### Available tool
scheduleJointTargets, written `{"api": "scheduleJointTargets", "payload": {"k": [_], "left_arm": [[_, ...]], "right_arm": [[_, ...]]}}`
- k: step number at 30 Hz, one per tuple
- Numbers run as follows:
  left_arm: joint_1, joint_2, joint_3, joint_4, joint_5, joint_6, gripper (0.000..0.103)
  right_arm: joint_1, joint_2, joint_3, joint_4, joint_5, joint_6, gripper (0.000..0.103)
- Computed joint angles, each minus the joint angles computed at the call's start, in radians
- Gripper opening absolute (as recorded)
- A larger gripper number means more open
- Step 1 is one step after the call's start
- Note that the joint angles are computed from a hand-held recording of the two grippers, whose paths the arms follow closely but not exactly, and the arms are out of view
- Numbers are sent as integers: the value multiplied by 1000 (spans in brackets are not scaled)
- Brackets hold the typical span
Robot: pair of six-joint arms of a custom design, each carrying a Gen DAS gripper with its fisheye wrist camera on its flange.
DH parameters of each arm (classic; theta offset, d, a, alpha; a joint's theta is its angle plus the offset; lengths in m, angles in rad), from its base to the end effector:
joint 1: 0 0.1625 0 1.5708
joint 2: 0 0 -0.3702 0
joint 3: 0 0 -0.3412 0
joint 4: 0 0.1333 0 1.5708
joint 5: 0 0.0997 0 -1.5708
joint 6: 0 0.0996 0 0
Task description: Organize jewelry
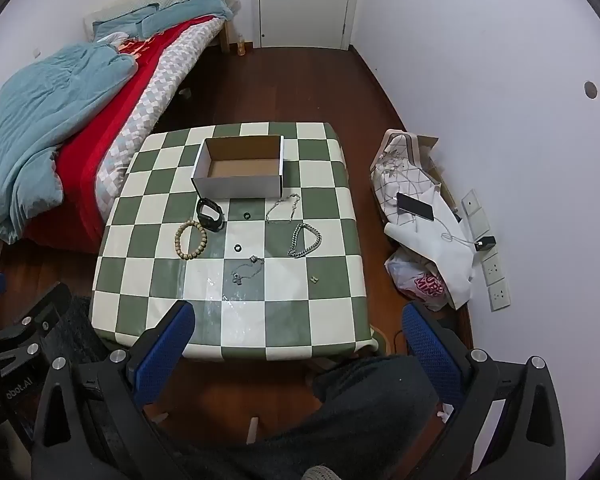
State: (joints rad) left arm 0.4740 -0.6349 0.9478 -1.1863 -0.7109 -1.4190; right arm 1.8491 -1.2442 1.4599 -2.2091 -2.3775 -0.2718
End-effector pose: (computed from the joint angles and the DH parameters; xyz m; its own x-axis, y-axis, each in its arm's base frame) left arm -0.4896 -0.4858 0.1632 -0.6537 -0.2245 -0.7227 0.2367 0.8464 -0.4771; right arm 0.2160 -0.5324 0.4181 -0.6519 -0.1442 0.7444 -0.4418 0.8702 -0.2183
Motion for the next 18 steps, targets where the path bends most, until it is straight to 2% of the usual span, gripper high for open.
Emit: {"api": "scheduleJointTargets", "payload": {"k": [18], "left_arm": [[-6,-7,-2,10,19,-9,103]], "right_arm": [[4,-1,-10,7,8,-1,103]]}}
